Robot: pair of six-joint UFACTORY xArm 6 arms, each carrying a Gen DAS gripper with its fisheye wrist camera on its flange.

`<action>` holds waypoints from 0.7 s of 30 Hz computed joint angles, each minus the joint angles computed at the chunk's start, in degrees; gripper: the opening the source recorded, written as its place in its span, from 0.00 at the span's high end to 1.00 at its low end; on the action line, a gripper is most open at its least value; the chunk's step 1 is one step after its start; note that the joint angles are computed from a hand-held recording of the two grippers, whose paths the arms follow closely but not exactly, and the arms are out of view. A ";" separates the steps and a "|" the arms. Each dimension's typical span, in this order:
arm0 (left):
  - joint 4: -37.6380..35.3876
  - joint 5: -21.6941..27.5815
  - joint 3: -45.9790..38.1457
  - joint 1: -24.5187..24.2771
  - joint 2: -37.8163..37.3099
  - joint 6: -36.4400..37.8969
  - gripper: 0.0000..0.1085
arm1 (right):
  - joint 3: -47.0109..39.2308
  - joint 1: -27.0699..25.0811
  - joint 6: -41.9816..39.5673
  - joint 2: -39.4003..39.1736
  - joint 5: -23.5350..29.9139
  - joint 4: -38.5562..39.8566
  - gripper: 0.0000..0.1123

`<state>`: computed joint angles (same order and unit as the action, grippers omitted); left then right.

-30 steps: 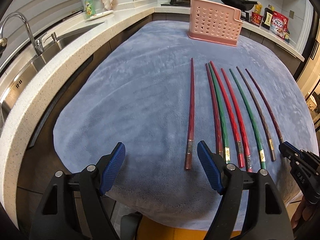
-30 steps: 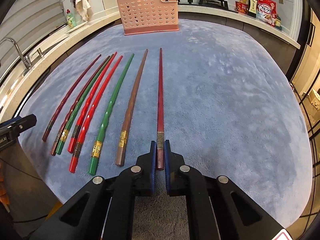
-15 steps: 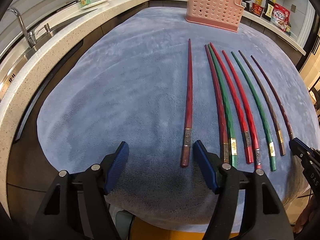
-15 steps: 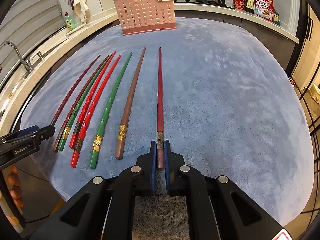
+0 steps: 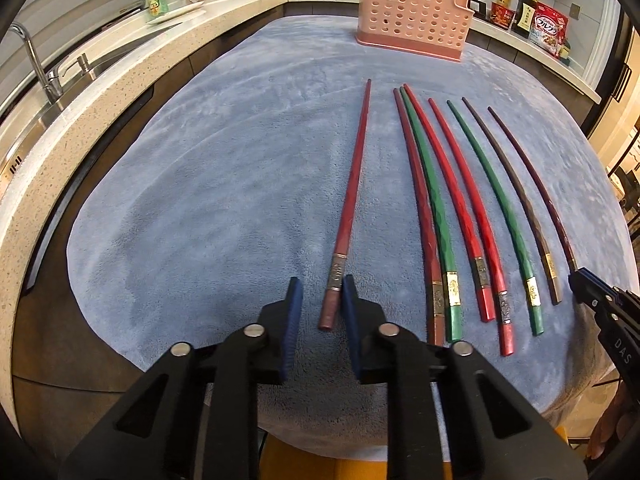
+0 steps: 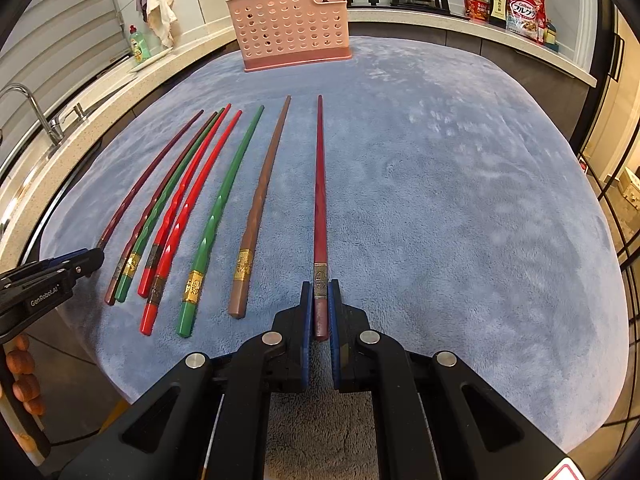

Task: Organize utensils
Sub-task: 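Lift both chopsticks, lower them into the pink holder and open both tools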

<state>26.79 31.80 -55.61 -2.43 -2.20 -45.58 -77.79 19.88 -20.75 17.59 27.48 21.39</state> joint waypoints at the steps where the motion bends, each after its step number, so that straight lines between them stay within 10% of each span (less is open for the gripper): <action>1: 0.16 0.18 -0.09 0.02 0.05 0.03 0.87 | -0.02 0.01 0.03 0.01 0.01 -0.05 0.94; 21: -6.61 -0.34 -1.80 2.15 -6.23 5.64 0.94 | -5.15 -1.98 -4.96 -3.53 0.35 7.65 0.94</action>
<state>20.17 31.46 -57.41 -0.27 -8.43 -39.93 -82.94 17.90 -25.71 14.07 27.83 29.04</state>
